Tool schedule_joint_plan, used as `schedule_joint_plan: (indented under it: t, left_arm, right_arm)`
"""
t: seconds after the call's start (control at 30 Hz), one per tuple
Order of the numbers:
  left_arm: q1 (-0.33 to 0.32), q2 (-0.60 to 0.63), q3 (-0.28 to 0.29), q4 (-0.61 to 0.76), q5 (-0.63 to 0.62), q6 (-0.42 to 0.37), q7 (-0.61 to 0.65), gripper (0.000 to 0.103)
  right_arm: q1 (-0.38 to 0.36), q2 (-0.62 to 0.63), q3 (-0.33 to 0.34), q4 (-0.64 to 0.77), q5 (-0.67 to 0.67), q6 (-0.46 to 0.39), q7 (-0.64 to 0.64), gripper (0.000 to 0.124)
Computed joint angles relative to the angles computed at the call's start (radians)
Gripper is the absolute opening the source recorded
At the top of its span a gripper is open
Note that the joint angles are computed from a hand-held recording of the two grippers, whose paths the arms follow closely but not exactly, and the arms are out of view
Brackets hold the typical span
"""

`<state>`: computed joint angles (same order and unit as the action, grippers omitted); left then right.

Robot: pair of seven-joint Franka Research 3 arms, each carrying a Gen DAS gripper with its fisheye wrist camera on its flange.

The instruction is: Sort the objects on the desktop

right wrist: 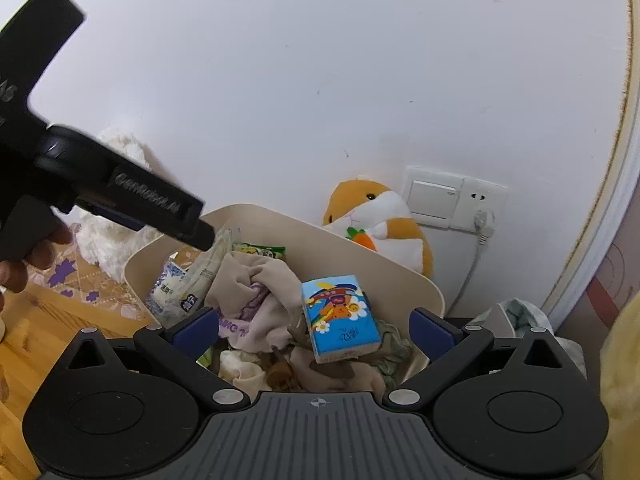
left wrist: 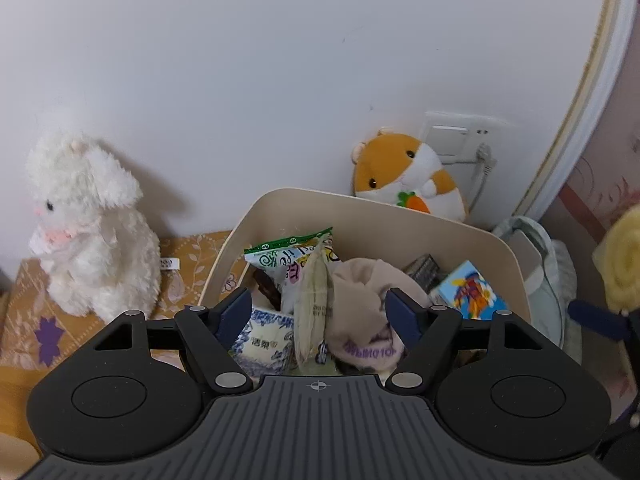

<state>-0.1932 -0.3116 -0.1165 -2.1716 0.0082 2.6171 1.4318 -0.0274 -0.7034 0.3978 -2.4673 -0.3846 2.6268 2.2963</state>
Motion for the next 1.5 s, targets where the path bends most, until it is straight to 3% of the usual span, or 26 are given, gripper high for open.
schedule_joint_plan:
  t: [0.3, 0.8, 1.5]
  left_arm:
    - [-0.037, -0.143, 0.049, -0.09, -0.049, -0.046, 0.096, 0.076]
    - [-0.089, -0.465, 0.133, -0.216, -0.115, -0.242, 0.278, 0.076]
    - [-0.064, -0.856, 0.232, -0.25, -0.102, -0.619, 0.445, 0.076]
  right_arm:
    - [0.042, -0.091, 0.014, 0.011, 0.041, -0.123, 0.034, 0.103]
    - [0.12, -0.19, 0.118, 0.14, 0.086, -0.391, 0.107, 0.103]
    - [0.187, -0.218, 0.267, 0.365, 0.163, -0.729, 0.308, 0.103]
